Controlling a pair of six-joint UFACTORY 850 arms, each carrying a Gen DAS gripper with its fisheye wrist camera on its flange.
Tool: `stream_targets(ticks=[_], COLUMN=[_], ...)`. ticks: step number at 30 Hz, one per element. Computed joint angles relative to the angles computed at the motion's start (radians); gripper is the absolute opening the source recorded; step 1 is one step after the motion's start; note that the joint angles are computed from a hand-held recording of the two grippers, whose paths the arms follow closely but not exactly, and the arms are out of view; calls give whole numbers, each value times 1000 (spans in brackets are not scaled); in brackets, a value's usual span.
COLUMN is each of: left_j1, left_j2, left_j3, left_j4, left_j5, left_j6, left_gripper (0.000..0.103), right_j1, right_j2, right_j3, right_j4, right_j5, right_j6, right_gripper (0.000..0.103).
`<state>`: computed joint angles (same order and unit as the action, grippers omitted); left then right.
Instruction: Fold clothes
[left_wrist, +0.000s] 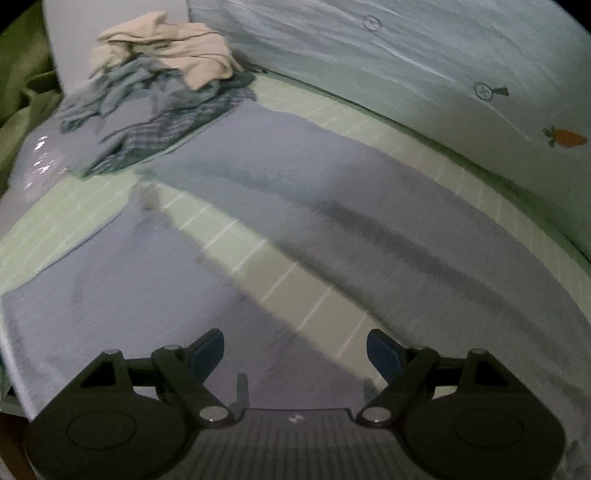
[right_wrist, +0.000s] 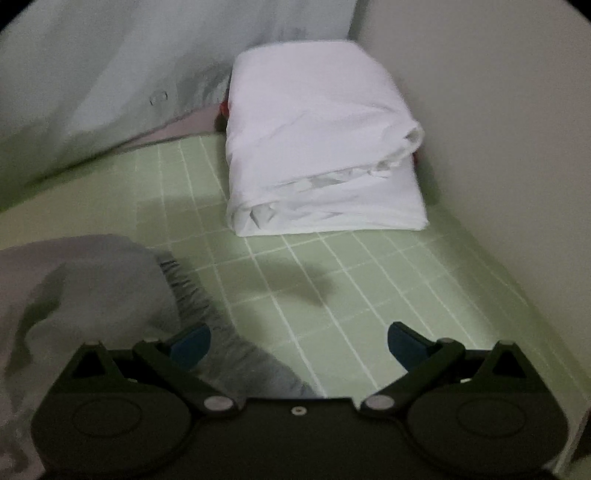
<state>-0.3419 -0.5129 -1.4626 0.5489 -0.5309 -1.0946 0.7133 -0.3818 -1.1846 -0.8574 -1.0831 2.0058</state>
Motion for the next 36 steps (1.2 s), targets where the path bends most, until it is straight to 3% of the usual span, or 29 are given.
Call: stream_targets(ticks=[6, 9, 16, 20, 23, 25, 27, 28, 29, 32, 35, 36], left_j1=[-17, -22, -27, -26, -27, -27, -27, -28, -28, -27, -25, -24], left_j2=[-116, -152, -186, -188, -189, -184, -182, -181, -179, -174, -170, -165], left_j3=[-157, -201, -235, -240, -245, -240, -238, -237, -235, -228, -221, -217], left_j4=[-74, -138, -201, -200, -187, -183, -180, -179, -177, -173, -172, -169], left_j5=[-45, -62, -95, -105, -115, -115, -115, -114, -114, -109, -100, -94], left_j6=[97, 180, 271, 270, 248, 235, 229, 227, 225, 220, 217, 213], left_gripper=[85, 85, 85, 85, 86, 86, 87, 87, 87, 87, 87, 88], right_j1=[-65, -57, -49, -89, -115, -127, -125, -122, -121, -136, -170, -167], right_j2=[-70, -95, -138, -121, -94, -71, -71, -71, -71, -40, -3, -2], right_j3=[-55, -87, -147, -131, -95, -69, -78, -81, -84, -63, -32, -35], right_j4=[41, 15, -61, -43, -72, -103, -118, -136, -152, -198, -181, -163], right_j5=[64, 53, 118, 256, 369, 429, 387, 359, 327, 222, 285, 284], right_j6=[-119, -136, -279, -287, -243, -206, -226, -231, -231, -118, -99, -137], right_gripper=[103, 103, 103, 101, 82, 47, 41, 28, 25, 25, 36, 47])
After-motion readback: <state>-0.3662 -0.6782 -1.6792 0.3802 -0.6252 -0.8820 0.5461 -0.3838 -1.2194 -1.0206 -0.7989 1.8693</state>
